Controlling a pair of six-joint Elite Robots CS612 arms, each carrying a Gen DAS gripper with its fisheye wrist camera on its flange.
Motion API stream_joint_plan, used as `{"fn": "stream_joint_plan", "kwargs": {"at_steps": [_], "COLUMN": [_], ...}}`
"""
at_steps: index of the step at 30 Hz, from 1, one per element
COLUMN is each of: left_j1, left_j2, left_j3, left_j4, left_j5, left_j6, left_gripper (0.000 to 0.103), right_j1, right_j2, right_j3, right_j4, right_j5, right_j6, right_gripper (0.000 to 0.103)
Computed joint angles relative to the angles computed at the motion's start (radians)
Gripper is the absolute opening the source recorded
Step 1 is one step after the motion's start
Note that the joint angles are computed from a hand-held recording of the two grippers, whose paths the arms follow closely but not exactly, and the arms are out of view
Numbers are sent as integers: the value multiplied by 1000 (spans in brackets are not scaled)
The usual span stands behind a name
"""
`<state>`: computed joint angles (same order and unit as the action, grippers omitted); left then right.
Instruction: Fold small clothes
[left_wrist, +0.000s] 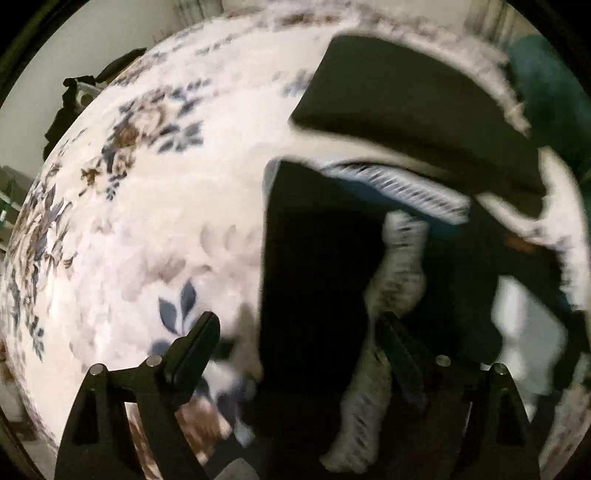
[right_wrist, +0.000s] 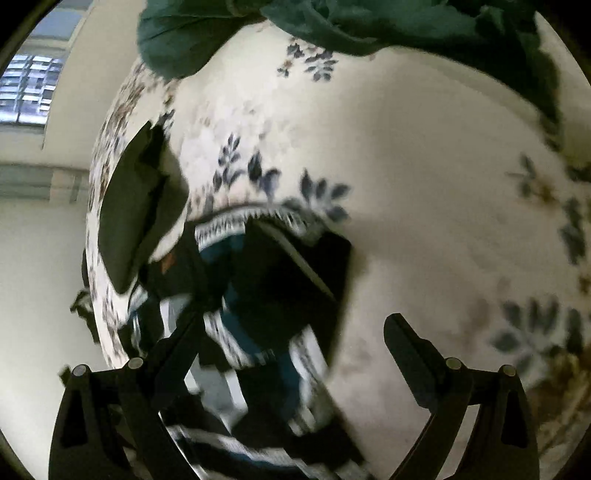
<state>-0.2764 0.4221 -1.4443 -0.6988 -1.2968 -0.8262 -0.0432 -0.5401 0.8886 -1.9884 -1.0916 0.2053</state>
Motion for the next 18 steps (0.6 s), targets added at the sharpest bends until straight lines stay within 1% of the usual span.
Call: {"fn": "stream_joint_plan", "kwargs": {"at_steps": [1,2,3,4,6,8,10,11,12,13,14,15,16,17,18], "left_j1": [5,9,11,12,12,12,13,13,12,10,11,7,5,2,-5], "left_j2": [4,7,9,11,14,19,21,19,19,18,16,15,13,8,5], "left_j3": [0,-2,-3,-7,-13,-20,-26,-20,-22,-23,-20,-23,-22,-21,-25], "left_j4": [0,7,7,4,-4,-9,-11,-16,-16,-15,-17,-15,-14,-10,-9], "left_j5": [-1,-2,-3,-7,-8,-13,-20,-22,-22,-19,-18,-15,-10,0,8], "left_j6": [6,11,16,22,46,63,62,60,59,61,66,70,75,87,98], "left_gripper": [89,89,89,89,90,91,93,93,93,93,93,93,93,93,93], "right_j1": [9,18,30,34,31,15,-9,-18,-29,-36,-36,-33,-23,-16,-10], "right_j2": [18,37,54,58,25,-14,-49,-58,-67,-65,-49,-22,-7,3,5], "right_j3": [-28,-63,-109,-123,-85,-35,14,33,54,51,22,-30,-66,-85,-91], "right_j4": [11,36,98,118,101,95,88,77,65,87,139,202,228,214,197], "right_j5": [-19,-34,-91,-106,-84,-11,99,142,184,194,161,87,-9,-94,-137], "right_j6": [8,-5,-39,-42,-41,-11,62,99,155,184,171,127,111,82,59], "right_gripper": [82,32,11,10,10,10,10,10,10,11,20,34,38,41,47]}}
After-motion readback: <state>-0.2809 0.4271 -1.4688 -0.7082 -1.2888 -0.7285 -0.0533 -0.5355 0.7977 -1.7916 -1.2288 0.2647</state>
